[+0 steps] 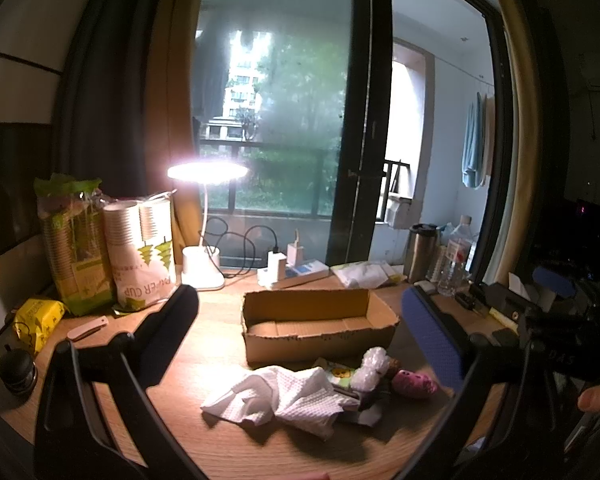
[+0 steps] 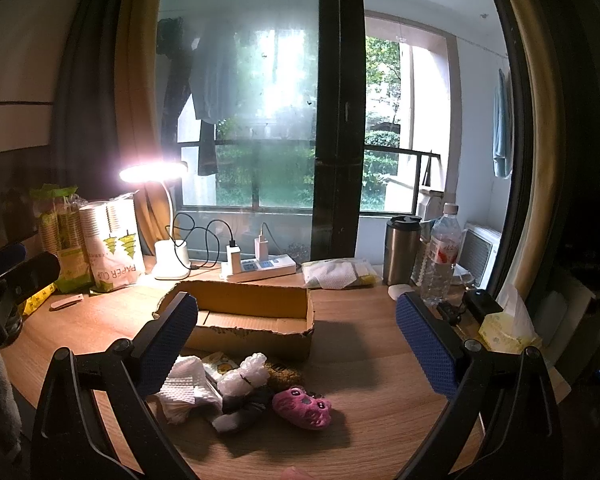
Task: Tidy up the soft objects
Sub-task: 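Grasp the white towel with the left gripper while the right gripper grasps the pink plush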
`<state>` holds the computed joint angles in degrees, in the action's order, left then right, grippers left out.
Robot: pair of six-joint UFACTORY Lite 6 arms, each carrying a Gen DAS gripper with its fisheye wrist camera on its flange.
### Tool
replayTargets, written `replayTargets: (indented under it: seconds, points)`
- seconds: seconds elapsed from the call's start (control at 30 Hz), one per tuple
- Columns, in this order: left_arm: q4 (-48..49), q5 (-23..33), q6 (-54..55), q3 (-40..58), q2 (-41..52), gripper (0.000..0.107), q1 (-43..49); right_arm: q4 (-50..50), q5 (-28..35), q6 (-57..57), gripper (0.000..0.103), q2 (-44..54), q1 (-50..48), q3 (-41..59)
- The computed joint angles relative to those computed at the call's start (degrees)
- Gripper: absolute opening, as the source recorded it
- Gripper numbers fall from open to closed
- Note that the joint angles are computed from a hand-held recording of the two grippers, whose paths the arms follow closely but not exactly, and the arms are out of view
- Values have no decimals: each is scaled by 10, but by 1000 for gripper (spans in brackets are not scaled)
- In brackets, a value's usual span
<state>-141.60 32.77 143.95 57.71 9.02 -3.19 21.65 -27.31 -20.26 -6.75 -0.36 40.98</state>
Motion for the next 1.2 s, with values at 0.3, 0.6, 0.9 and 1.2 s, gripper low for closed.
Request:
replayTargets:
  seconds: [0.3,0.6,0.9,1.2]
  points:
    - [11,-20,-8,20,26,102,-5,-18,-8,24,101,26,-7,3]
    - [7,-81,6,98,138,102,-26,-94,16,96,101,125,-50,57]
    - [72,-148,-57,204,264,102,-56,-164,59,163,101,267,-93,150]
    - [293,-227,-256,333,377,102,-95,-228,98,220,101,372,-117,227]
